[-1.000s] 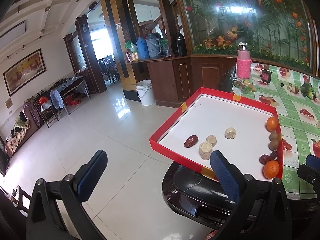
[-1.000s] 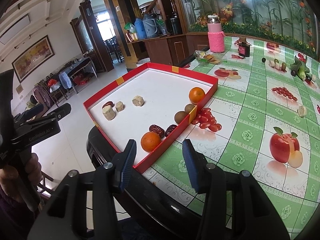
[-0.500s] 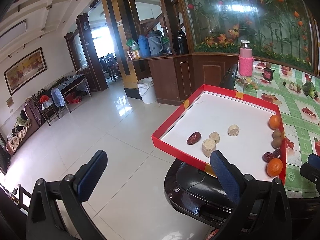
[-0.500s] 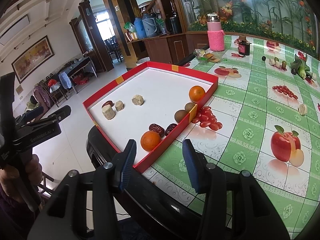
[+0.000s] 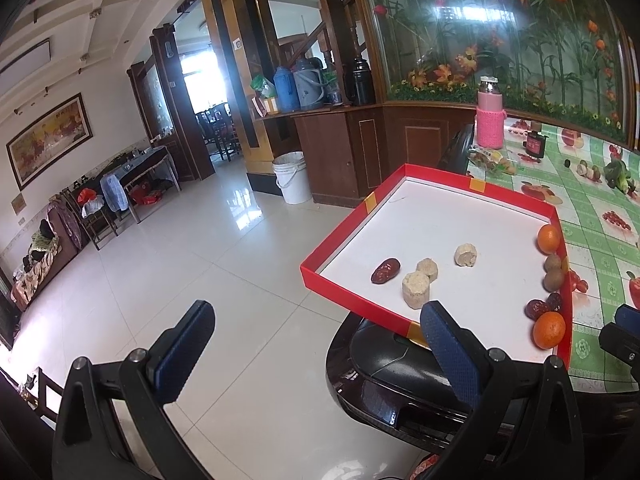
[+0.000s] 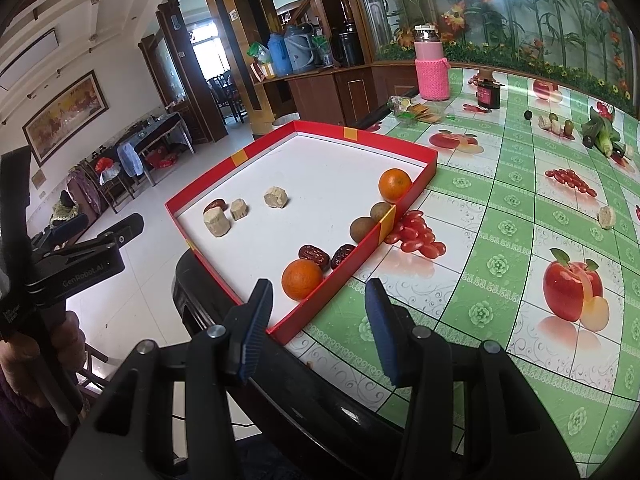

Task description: Organize fruits

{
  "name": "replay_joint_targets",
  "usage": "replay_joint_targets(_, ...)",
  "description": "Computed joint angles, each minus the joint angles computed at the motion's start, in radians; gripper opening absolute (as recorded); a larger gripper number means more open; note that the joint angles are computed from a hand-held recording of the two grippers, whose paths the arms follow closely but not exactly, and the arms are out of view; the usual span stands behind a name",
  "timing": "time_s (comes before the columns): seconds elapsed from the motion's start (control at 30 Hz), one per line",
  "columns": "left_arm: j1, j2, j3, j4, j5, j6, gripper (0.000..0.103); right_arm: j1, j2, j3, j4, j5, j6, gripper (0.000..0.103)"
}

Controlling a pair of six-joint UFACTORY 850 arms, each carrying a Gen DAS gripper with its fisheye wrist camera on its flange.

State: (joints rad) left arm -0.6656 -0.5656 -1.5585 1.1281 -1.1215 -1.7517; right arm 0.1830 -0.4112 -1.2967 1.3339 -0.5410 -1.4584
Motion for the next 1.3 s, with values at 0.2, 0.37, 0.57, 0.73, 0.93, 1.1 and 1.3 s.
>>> replay_joint_targets(0.2,-0.003,-0.007,-0.013,-0.005,0.009,0.017,0.103,0.000,0.000,0.002,0.008,0.001,-0.005,0.050)
replay_joint_targets(0.37,-0.006,-0.008,-0.024,-0.004,0.012,0.024,0.103,0.004,0.000,0.009,0.028,0.007,-0.022,0.050)
replay_joint_targets(0.57,-0.012,-0.005,-0.031,0.004,0.012,0.025,0.103,0.013,0.012,0.016,0.062,0.005,-0.062,0.050)
replay_joint_targets(0.73,-0.014,-0.010,-0.042,0.000,0.027,0.036,0.103,0.019,0.015,0.009,0.053,0.005,-0.053,0.050)
replay_joint_targets(0.93,-0.014,-0.011,-0.050,-0.012,0.039,0.048,0.103,0.024,0.017,0.003,0.050,0.007,-0.052,0.050)
replay_joint_targets(1.1,-0.011,-0.009,-0.059,-0.021,0.040,0.051,0.103,0.031,0.016,-0.012,0.045,0.003,-0.055,0.050)
replay_joint_targets(1.3,-0.007,0.002,-0.066,-0.017,0.049,0.039,0.103,0.038,0.015,-0.029,0.061,-0.006,-0.074,0.051)
